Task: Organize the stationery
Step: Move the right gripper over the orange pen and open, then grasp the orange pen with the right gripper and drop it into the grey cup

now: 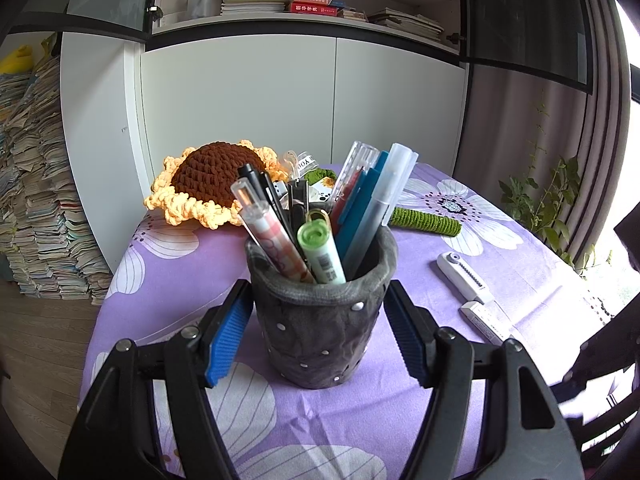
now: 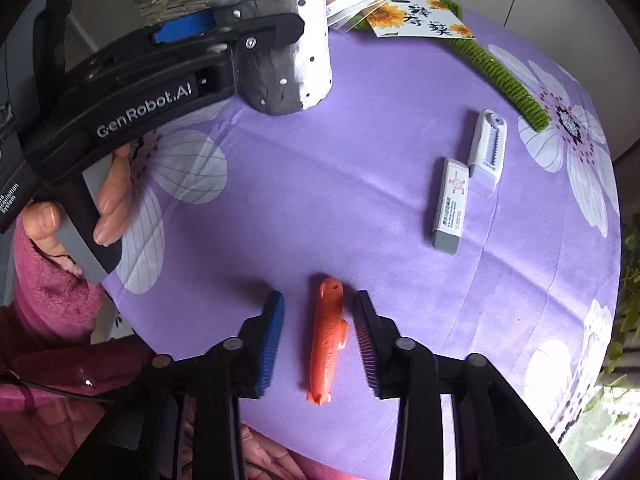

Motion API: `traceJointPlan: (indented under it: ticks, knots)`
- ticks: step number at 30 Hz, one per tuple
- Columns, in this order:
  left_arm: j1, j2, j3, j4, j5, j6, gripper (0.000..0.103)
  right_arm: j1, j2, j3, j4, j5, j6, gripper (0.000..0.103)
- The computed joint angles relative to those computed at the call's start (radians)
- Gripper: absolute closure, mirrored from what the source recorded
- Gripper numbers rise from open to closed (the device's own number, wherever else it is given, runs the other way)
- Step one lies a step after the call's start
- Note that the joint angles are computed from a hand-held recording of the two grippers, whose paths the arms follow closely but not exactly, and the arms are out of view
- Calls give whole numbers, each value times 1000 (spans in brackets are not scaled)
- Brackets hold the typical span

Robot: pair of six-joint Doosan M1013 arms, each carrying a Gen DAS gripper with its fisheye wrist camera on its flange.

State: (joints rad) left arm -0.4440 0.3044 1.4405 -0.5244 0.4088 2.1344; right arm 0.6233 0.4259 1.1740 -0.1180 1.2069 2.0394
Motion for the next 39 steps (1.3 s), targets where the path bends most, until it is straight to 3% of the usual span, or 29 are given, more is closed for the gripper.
traceJointPlan:
  ticks: [1, 7, 16, 23, 31, 39]
  knots:
    - [0, -1, 1, -1, 0, 1, 36, -3, 1, 0, 6, 2, -4, 88]
    - [1, -1, 1, -2, 3, 1, 36, -24, -41, 50, 22, -92, 61, 88]
    - [1, 0, 0, -1, 3, 0, 36, -33, -117, 81, -36, -374, 123, 88]
    - [1, 0, 0, -1, 4, 0, 36, -46, -70, -16, -102, -564, 205, 88]
    - [3, 1, -1, -4, 7, 2, 36, -59, 33, -133, -35, -549, 147, 88]
    - [3, 8, -12, 5, 28, -15, 35, -55, 48, -124, -74, -587, 112, 88]
